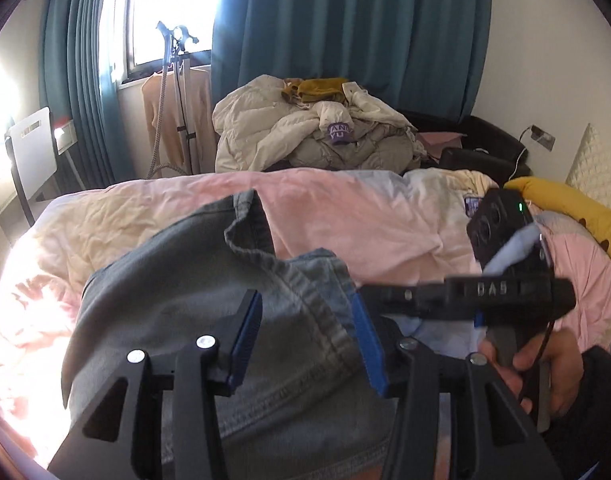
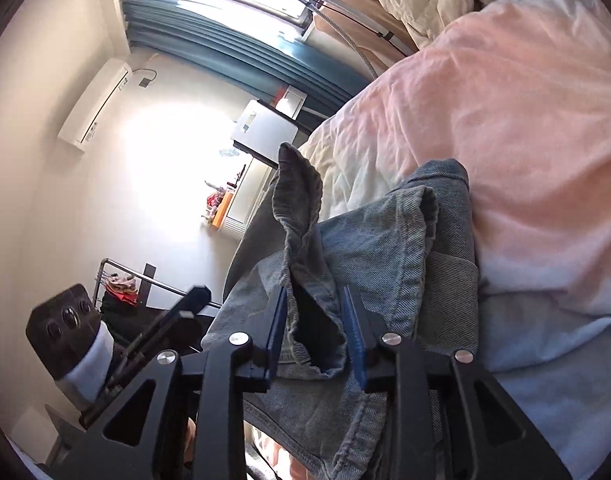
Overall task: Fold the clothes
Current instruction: 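Lift the jeans leg edge with the right gripper and fold it over the stack, then hold the folded denim edge with the right gripper and press it onto the stack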
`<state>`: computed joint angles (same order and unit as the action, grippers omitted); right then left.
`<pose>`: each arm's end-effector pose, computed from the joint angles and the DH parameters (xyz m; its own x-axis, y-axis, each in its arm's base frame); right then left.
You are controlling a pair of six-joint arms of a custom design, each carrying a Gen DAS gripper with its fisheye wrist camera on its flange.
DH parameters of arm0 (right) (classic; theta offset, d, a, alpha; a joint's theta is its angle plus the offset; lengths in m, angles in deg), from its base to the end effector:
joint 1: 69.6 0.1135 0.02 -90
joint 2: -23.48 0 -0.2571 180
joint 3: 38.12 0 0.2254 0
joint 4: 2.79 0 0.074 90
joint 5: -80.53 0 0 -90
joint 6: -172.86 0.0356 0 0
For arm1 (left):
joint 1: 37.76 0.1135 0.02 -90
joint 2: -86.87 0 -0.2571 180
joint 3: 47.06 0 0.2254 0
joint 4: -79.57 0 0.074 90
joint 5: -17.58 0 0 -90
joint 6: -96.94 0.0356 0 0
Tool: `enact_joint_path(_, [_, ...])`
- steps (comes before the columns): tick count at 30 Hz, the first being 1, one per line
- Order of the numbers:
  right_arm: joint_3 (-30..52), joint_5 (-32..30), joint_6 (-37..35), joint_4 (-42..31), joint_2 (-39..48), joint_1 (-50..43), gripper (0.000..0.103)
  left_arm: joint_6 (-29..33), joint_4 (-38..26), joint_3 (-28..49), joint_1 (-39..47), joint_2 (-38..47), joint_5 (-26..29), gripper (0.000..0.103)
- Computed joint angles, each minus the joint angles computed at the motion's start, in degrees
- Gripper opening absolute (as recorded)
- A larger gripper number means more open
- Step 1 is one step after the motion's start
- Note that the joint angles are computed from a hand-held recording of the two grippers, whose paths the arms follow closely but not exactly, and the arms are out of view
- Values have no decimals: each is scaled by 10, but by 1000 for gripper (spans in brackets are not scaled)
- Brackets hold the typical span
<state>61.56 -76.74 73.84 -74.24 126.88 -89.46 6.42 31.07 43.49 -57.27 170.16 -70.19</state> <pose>0.3187 -0.0802 0.2641 -0.8837 0.2548 -0.3926 -0.2322 0.4896 0.8405 0.2785 -0.1001 0.3251 -0.6246 0.2117 -0.7517 0.3556 0.9341 -0.0325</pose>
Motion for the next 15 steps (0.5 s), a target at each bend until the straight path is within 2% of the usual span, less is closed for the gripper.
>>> enact_joint_path(2, [3,5,4,10,-7,5,39,3,3,-33,-15,-15,-24,48])
enact_joint_path(4, [-1,11,22,41,-12,10,42,4,6,-57,-29,-25,-42,48])
enact_joint_path(8, [30,18,44,49,9,19,48,25,16,-82,-54,-30,-67,48])
enact_joint_path(11, [43,26,54,54,17,32,49,33,27,-99,-62,-27,-80,48])
enact_joint_path(15, [84,36,66,50,48,53,50,43,40,-114,-56,-16,-62,48])
